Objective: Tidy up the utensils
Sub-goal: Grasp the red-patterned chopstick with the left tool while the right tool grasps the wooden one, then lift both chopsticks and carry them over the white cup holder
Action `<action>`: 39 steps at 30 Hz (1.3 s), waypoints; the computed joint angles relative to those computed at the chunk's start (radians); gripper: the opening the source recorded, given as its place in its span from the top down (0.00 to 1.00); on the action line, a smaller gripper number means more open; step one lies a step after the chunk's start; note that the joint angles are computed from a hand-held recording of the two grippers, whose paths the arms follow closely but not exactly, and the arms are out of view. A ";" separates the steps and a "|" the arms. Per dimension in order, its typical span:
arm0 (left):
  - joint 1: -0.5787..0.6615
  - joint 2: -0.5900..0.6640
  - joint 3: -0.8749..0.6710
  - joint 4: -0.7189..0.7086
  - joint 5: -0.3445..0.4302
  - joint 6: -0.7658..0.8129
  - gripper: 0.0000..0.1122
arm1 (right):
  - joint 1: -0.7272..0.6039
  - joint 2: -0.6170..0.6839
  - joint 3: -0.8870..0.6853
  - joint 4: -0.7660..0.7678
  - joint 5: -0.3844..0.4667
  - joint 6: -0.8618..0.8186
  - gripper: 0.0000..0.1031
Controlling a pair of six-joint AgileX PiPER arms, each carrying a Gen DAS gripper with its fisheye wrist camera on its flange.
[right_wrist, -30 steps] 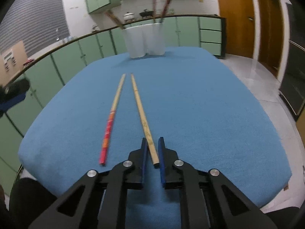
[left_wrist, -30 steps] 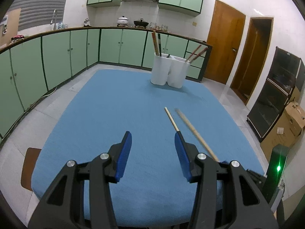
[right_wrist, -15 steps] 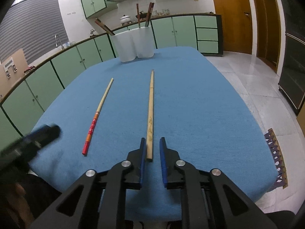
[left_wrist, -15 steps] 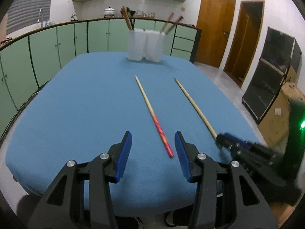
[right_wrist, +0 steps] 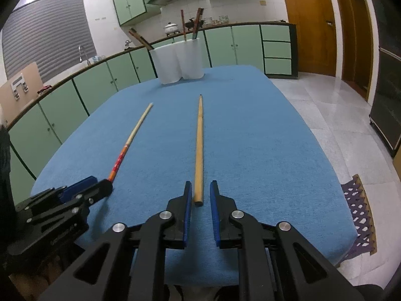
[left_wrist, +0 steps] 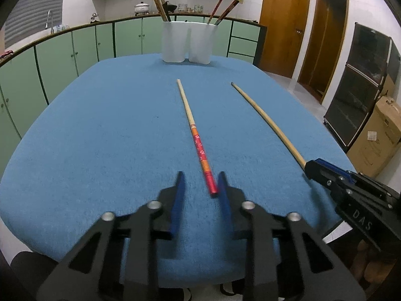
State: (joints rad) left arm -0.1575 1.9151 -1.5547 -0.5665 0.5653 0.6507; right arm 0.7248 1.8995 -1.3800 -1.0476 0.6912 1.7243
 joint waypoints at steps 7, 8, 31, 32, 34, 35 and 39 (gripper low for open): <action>0.005 -0.015 0.042 -0.063 -0.021 0.072 0.94 | 0.012 0.030 -0.037 0.012 0.033 -0.043 0.82; 0.006 -0.014 0.039 -0.057 -0.015 0.069 0.93 | 0.012 0.028 -0.037 0.014 0.036 -0.045 0.82; 0.108 -0.123 -0.080 -0.125 0.184 0.057 0.95 | 0.090 -0.076 -0.136 -0.045 0.179 -0.096 0.93; 0.114 -0.129 -0.086 -0.123 0.196 0.051 0.95 | 0.094 -0.087 -0.143 -0.054 0.187 -0.099 0.93; 0.127 -0.137 -0.104 -0.117 0.223 0.039 0.95 | 0.095 -0.095 -0.172 -0.055 0.199 -0.129 0.93; 0.133 -0.142 -0.111 -0.120 0.232 0.037 0.95 | 0.097 -0.097 -0.183 -0.056 0.203 -0.139 0.93; 0.149 -0.138 -0.162 -0.131 0.259 0.028 0.95 | 0.097 -0.093 -0.252 -0.053 0.221 -0.210 0.93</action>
State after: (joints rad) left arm -0.0086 1.7767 -1.7168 -0.6978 0.8243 0.6787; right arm 0.8219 1.8068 -1.6323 -1.1002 0.9121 1.5141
